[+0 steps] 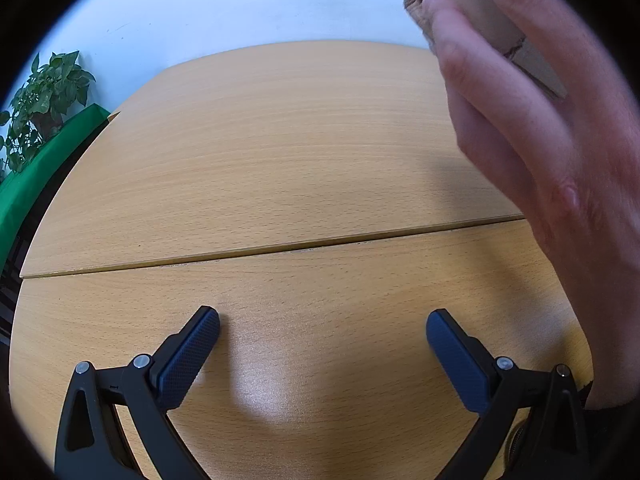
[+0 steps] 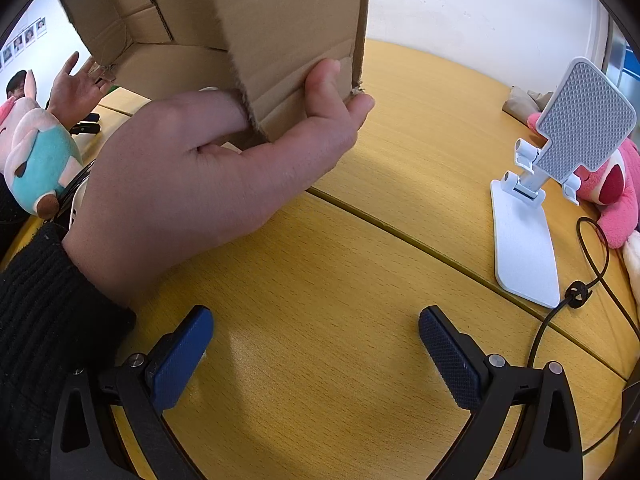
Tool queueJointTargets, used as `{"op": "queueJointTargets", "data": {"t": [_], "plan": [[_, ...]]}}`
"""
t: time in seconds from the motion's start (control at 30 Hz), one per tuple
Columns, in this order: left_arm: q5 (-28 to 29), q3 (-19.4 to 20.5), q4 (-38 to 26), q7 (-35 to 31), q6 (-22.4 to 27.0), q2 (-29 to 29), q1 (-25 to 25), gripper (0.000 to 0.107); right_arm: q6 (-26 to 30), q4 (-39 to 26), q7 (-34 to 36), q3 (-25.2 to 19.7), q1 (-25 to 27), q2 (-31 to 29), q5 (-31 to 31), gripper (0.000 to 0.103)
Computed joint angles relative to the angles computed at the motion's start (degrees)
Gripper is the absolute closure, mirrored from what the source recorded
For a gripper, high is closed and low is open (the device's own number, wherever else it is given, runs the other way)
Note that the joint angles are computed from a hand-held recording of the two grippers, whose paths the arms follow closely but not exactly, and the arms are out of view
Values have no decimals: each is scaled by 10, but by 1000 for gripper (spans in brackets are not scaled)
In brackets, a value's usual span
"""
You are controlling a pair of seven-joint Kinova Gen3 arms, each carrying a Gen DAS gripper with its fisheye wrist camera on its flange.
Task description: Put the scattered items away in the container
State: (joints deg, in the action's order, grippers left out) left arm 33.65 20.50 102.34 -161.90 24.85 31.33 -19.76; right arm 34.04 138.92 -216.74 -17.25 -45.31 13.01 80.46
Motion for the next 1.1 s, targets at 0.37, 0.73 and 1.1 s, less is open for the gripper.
{"op": "queueJointTargets", "data": {"t": [0.37, 0.73, 1.1], "plan": [[2, 0, 0, -3, 0, 1, -1, 4, 1, 0, -2, -1, -1, 0, 0, 0], [4, -1, 4, -4, 0, -3, 0, 4, 3, -1, 4, -1, -3, -2, -8, 0], [12, 5, 16, -14, -7, -7, -7, 4, 5, -6, 12, 1, -9, -2, -18, 0]]}}
